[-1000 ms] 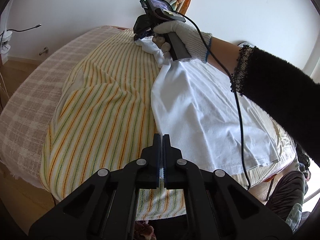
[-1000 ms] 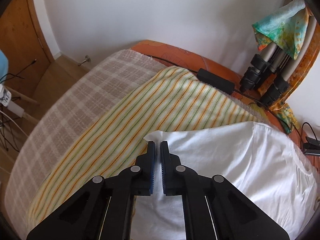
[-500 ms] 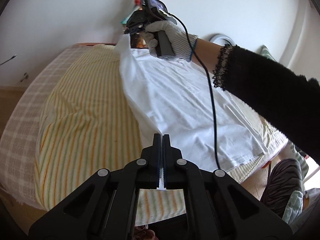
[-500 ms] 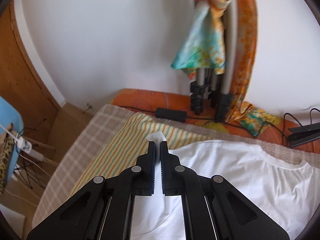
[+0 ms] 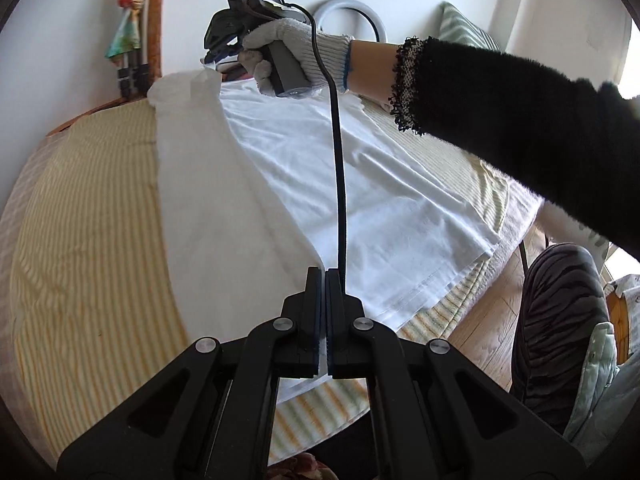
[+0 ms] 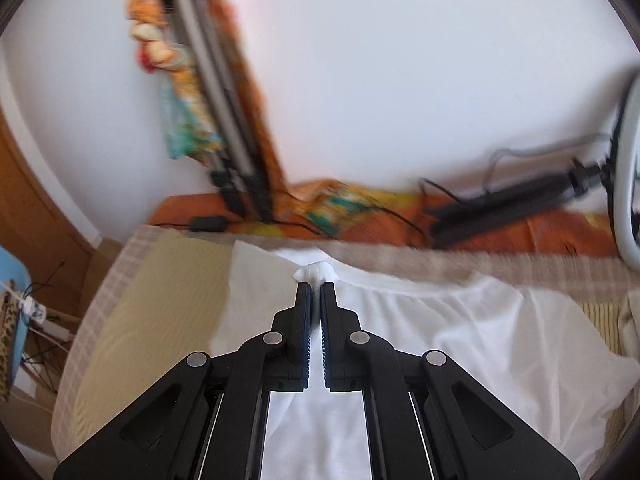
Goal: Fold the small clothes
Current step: 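Fold the held shirt side over toward the shirt's center with both tools, then release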
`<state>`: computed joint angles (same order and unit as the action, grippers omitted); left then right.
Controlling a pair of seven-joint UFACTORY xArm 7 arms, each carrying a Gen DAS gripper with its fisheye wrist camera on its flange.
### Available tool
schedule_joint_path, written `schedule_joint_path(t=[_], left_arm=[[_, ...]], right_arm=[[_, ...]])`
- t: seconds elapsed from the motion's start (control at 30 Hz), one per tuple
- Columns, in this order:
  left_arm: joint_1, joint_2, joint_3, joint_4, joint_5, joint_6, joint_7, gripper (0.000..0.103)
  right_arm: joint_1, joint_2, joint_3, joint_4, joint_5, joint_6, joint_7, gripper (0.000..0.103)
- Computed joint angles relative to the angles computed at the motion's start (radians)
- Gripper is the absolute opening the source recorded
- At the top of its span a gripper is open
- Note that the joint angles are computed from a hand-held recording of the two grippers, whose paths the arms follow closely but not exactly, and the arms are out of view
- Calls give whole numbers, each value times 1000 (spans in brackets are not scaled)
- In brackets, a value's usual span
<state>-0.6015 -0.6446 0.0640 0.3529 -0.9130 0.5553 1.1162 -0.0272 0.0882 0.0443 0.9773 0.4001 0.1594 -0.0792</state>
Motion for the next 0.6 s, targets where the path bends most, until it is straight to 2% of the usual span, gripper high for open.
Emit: schedule_joint_path(t=[0.07,0.13,0.3,0.37,0.5,0.53,0.6], left_arm=[[-14,19,-14,7,-10,-13,-2,0],[-18,41,-23,18,-11,-13,-10,0],[-18,49,-57,24,18,-18,-36,0],[-14,33,-77,16,47,-32,-64,0],[-29,-23,-70,-5,93,-20,-105,3],[-23,-48,-61,-10,113,-5,-115,4],[-5,-92,-53,-16,161,30,-149,8]], right_arm=[[-4,11,-15,-3,-31,16,13,3],[8,28,-36,-3,-122,15,68,3],[-12,71,-28,23,-166,39,73,5],[-16,66,-25,22,-171,48,78,11],[-11,-3,-47,-42,-231,11,116,34],[-11,-24,-54,-58,-237,9,118,35],[-26,-86,-47,-93,-143,19,47,35]])
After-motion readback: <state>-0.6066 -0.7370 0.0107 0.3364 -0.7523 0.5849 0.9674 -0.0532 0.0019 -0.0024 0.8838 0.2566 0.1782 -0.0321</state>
